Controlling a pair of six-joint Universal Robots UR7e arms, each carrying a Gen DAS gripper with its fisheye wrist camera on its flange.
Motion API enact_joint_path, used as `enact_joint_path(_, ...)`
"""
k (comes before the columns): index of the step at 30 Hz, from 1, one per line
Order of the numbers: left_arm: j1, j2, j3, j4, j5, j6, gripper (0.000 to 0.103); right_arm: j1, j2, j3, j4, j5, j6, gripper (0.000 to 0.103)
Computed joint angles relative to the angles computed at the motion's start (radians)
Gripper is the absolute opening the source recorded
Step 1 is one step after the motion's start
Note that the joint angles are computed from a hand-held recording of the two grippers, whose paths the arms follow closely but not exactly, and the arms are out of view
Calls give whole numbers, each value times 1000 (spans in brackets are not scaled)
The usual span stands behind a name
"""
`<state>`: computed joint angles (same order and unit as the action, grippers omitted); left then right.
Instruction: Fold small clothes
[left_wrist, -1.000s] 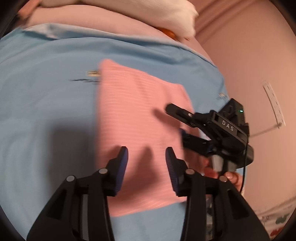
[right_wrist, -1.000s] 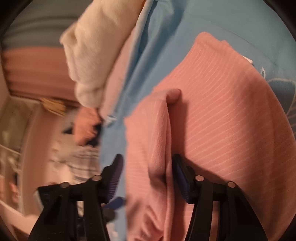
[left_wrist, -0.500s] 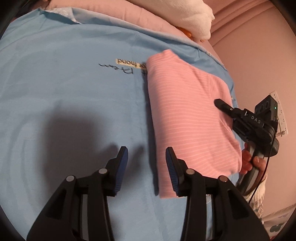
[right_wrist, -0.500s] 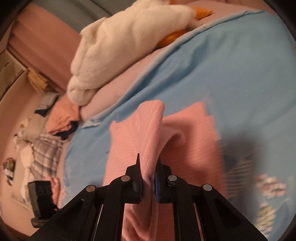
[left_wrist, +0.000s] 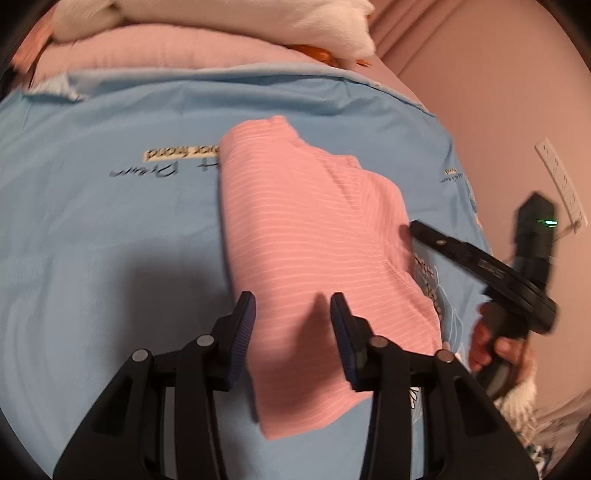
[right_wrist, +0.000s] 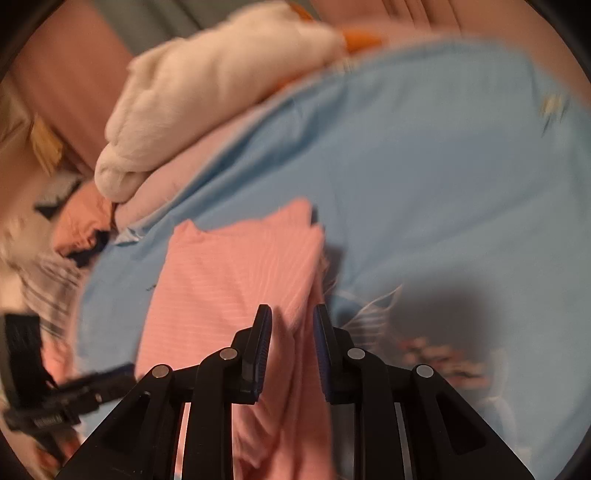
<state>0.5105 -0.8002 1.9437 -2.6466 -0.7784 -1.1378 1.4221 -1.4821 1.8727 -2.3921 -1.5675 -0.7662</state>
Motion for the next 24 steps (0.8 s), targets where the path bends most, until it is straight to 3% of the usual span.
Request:
enact_joint_path(1, -3, 11, -19, 43, 16, 4, 39, -6, -19, 13, -15, 19, -38, 22)
enact_joint_path(4, -17, 53, -81, 200, 77, 5, 31, -16, -85, 34, 84, 84, -179, 22)
enact_joint_path(8, -3, 75, -93, 233, 90, 0, 31, -7, -113, 97, 94, 2, -301, 22)
enact_joint_path(11, 6, 96, -106, 259, 97, 14, 32, -12, -67, 129, -22, -132, -313, 22)
enact_joint_path(12, 5, 105, -116, 284, 106, 19, 32, -18, -55, 137, -53, -144, -318, 22)
enact_joint_path(15, -1, 109, -119, 303, 123, 23, 33, -37, -45, 102, 6, -98, -272, 22)
enact_joint_path(18, -12, 83, -76, 242, 124, 8, 36, -48, -43, 53, 95, -71, -224, 22)
enact_joint_path(19, -16, 75, -65, 230, 124, 0, 40, -59, -54, 43, 131, -52, -218, 24)
enact_joint_path(20, -20, 65, -53, 233, 124, -19, 51, -71, -58, 23, 173, -24, -204, 26)
enact_joint_path(21, -24, 57, -46, 242, 128, -40, 59, -85, -67, 13, 200, 0, -197, 36)
enact_joint_path(22, -30, 49, -32, 234, 133, -52, 60, -97, -79, 14, 209, 15, -194, 53)
enact_joint_path(24, -30, 28, 4, 174, 120, -43, 62, -121, -88, 6, 217, 45, -173, 70)
